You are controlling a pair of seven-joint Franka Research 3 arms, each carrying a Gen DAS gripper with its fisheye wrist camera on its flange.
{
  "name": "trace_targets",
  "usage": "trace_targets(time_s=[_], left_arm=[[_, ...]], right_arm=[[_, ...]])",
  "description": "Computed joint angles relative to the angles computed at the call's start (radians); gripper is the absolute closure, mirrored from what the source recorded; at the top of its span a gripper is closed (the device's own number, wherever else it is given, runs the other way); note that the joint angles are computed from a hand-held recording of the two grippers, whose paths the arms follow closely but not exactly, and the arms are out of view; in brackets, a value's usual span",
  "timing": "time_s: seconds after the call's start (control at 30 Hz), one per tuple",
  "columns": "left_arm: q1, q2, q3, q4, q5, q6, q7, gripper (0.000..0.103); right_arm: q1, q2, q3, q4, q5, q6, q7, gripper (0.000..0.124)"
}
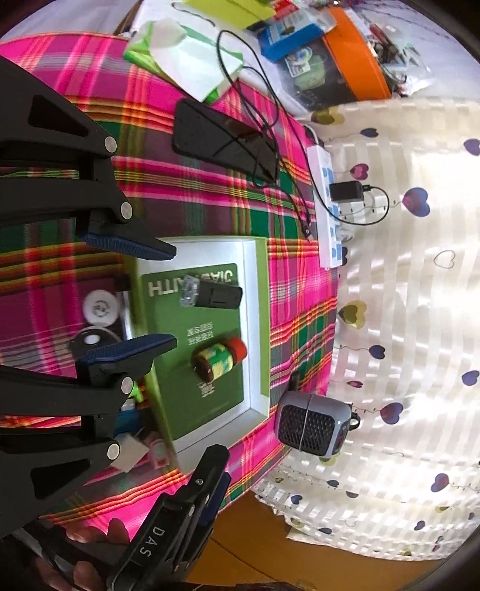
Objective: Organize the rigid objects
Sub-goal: 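Open both tools to release the device and bottle, then withdraw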
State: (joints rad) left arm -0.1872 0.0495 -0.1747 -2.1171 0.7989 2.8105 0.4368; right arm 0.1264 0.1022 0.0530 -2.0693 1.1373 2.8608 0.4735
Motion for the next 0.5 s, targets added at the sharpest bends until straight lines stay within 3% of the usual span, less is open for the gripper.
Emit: trace_targets(time_s=[0.5], left_arm=[[0.031,-0.15,-0.05,-0.207,0.059,0.07,-0.117,0.062]], right_arm=[[0.044,-0.163,-0.046,-0.206,0.19,0.004,-0.167,0.072]])
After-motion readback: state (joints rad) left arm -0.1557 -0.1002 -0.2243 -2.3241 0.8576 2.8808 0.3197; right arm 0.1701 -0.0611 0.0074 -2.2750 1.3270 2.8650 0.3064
